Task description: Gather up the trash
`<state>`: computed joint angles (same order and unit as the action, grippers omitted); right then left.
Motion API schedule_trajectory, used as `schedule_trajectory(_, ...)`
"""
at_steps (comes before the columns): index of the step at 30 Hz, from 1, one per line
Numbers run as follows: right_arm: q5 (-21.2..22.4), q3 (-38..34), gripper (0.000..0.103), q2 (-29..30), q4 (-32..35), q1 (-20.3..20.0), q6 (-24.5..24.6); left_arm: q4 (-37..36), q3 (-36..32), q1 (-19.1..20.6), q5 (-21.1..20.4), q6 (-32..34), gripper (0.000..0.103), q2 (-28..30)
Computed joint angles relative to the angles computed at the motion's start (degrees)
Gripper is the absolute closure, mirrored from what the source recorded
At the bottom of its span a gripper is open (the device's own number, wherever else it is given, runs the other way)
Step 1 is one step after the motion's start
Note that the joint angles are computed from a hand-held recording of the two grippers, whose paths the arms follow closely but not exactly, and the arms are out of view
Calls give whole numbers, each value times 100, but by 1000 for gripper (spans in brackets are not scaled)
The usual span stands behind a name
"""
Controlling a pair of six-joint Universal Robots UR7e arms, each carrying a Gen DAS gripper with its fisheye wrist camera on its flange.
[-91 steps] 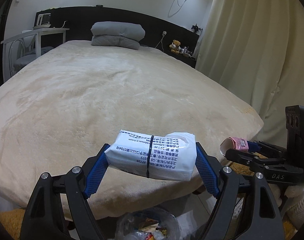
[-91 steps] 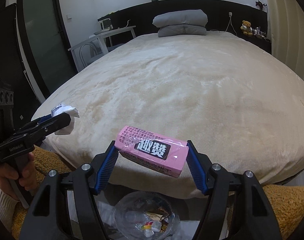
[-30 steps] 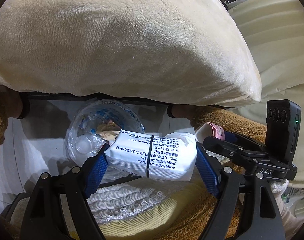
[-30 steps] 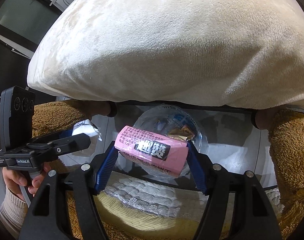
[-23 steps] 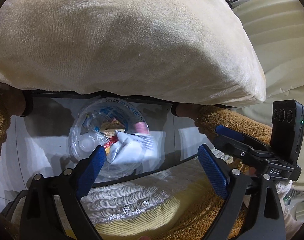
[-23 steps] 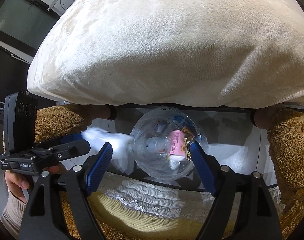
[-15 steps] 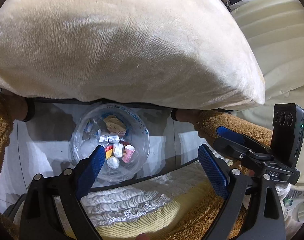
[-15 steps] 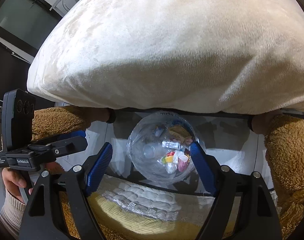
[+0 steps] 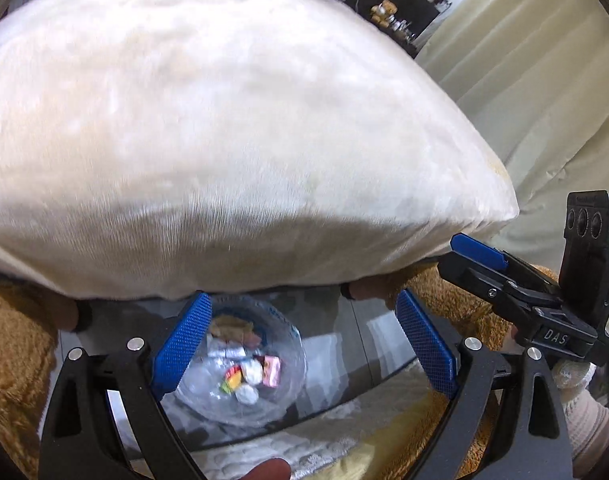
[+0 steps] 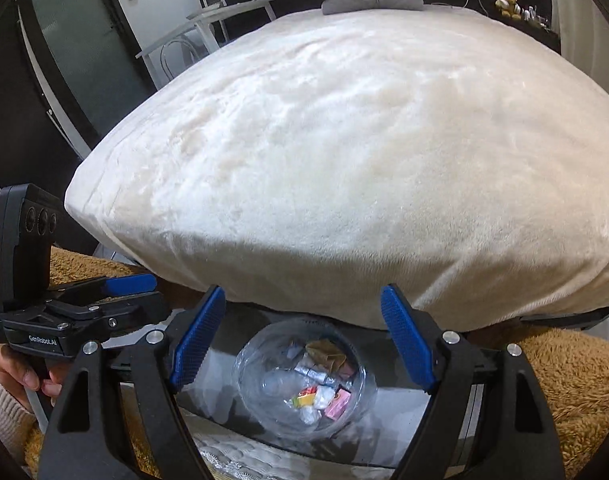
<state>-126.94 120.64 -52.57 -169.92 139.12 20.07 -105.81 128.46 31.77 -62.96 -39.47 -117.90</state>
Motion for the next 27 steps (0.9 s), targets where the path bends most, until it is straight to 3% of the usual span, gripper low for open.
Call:
schedule_trajectory(12,-1195,-143,23,263,-1072,282,-943,-299,54,-711,1184,493,11,-318)
schedule_trajectory(17,-1394,-144,20,337,-1394,363,-1158,-162,129,-1169,1915,530,6,-472)
schedule_trajectory(20,-1543,-163,17,432,-1683,417,-1351,-130,173,-1311,2134,562,6,-494)
schedule_trajectory(22,-1616,-163,5,494,-1986,452,-1521,-165,215,-1408,2268,610,6,-537)
schedule_trajectory(27,-1683,-190,5,543,-2186,461,-1713,-218,323,-1619,2646,663,6,-662)
